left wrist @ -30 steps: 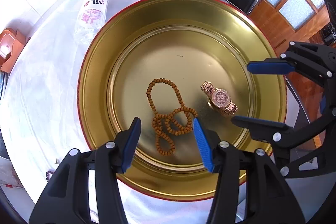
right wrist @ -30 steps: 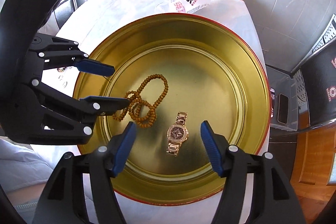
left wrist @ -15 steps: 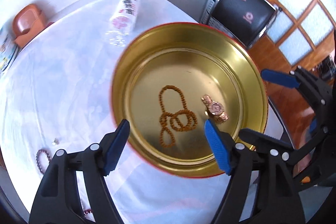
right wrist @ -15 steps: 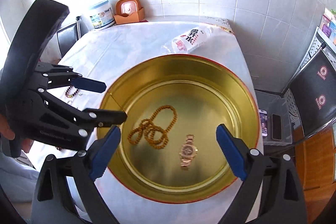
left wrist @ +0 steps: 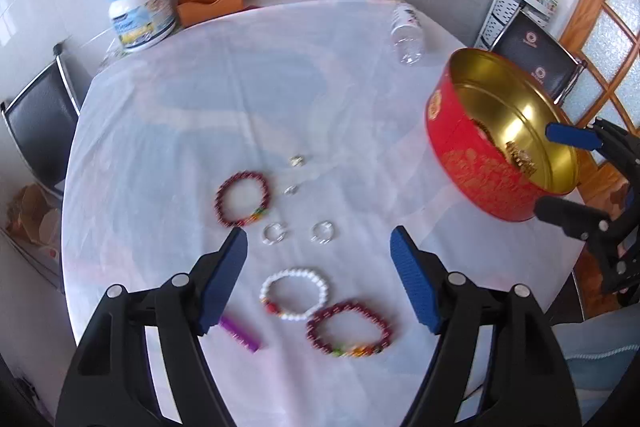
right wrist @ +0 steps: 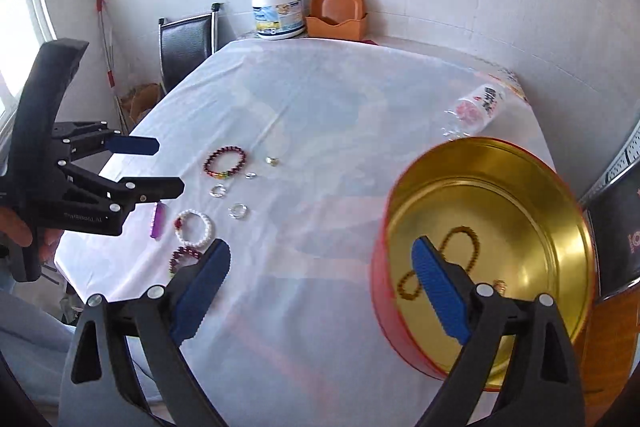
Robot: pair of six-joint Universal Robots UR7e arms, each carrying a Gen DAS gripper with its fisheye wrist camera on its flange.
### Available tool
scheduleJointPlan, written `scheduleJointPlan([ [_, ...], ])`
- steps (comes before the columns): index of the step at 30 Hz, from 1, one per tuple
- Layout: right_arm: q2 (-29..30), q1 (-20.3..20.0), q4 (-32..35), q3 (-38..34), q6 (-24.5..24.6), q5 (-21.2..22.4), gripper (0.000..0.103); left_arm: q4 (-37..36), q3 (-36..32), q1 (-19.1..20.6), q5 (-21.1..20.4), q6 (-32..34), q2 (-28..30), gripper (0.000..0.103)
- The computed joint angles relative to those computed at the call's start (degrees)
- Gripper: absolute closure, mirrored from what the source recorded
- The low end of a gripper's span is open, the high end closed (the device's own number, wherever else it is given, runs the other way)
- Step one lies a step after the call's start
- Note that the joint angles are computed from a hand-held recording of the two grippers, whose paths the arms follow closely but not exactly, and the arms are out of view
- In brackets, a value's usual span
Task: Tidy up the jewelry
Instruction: 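Move both tools back over the remaining jewelry on the table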
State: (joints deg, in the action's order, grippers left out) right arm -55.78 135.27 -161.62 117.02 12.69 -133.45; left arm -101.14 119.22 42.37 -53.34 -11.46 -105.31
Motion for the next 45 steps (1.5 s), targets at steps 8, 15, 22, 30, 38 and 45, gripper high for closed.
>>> scheduleJointPlan([
  [8, 10.69, 1.13, 8.07, -9.50, 3.04, 3.35, 0.010, 4.48, -0.57, 9.34, 0.27, 6.20, -4.06, 0.030],
  [15, 15.26, 0.72, 12.12, -11.63, 7.59, 4.45, 0.010, 3.39, 0.02, 14.34, -1.27, 10.90, -3.15, 0.030],
  [22, 17.88, -0.22, 14.87, -12.91, 11.45, 4.29, 0.010, 3.78, 0.22, 17.09, -1.55, 11.86, -1.93, 0.030],
  [30, 19.66, -0.96, 15.92, -13.30, 11.34, 4.05, 0.010, 4.13, 0.34, 17.73, -1.76, 12.19, -1.48, 0.030],
  [38, 21.24, -1.19, 16.15, -13.42, 9.97, 4.02, 0.010, 2.75, 2.06, 17.30, -1.41, 11.21, -3.08, 0.030],
  [45, 21.98, -1.51, 15.66, -12.98, 9.28, 4.55, 0.025, 2.46, 3.94, 16.24, 0.09, 11.98, -5.30, 0.030],
])
